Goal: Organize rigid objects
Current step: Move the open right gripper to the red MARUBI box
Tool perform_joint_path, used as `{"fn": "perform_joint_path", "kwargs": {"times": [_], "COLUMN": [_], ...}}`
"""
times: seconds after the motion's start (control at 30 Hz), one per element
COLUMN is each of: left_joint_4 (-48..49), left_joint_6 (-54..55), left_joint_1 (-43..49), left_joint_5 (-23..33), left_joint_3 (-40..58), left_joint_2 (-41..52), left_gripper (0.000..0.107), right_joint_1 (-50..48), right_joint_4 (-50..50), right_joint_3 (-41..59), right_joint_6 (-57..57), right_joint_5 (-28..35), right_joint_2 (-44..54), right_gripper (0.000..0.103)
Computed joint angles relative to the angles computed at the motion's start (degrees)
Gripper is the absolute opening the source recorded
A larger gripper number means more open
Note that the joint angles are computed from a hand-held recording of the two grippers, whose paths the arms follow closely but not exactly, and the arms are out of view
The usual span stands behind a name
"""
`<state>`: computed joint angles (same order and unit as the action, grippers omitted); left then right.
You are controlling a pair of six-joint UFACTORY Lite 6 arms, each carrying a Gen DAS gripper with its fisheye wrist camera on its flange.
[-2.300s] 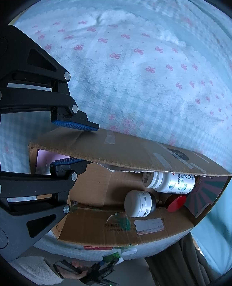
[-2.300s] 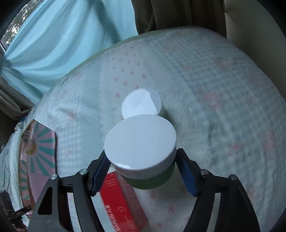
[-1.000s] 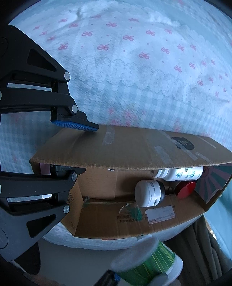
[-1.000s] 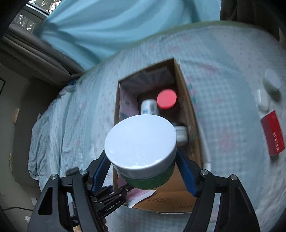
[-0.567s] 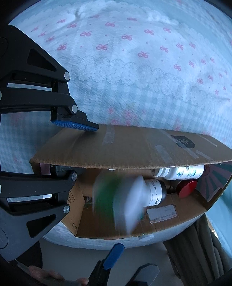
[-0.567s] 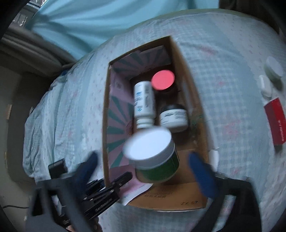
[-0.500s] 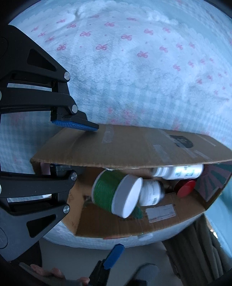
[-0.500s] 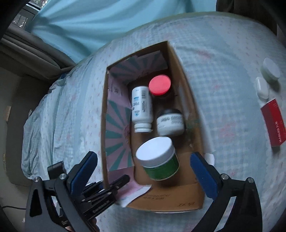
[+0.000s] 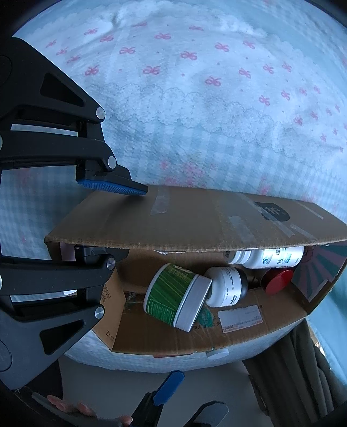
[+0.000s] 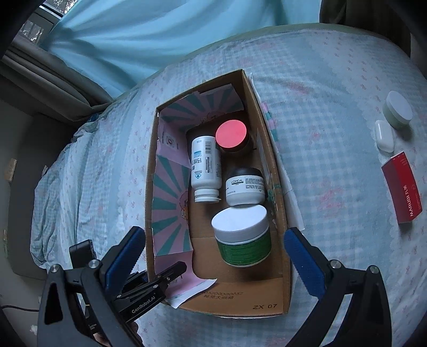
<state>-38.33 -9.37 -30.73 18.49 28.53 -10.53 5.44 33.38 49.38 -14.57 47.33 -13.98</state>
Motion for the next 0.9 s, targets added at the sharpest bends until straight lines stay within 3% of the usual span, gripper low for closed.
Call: {"fn": "perform_joint_path", "kwargs": {"times": [0.37, 0.57, 0.9], "left_joint_4": [0.66, 6.81, 21.31], "left_joint_6": [-0.97, -7.97, -26.15], "left_joint_1": [0.50, -0.85, -5.78], "left_joint_5": [0.66, 1.23, 0.41], "left_joint_3": [-0.07, 1.19, 3.32], "left_joint_2": [-0.30, 0.11, 1.97], "left_gripper": [0.025, 0.025, 0.025], "right_joint_1": [-5.47, -22.38, -51.80], "right_joint_4": [-5.45, -4.40, -4.74], "right_joint_3": [8.53, 15.90, 26.22], "right_joint_6": [0.66, -9.04, -31.52], "right_joint_5": [11.20, 21.20, 28.65], "right_joint_2": [-6.80, -7.57, -1.40], "right_gripper": [0.103, 0.103, 0.103]}}
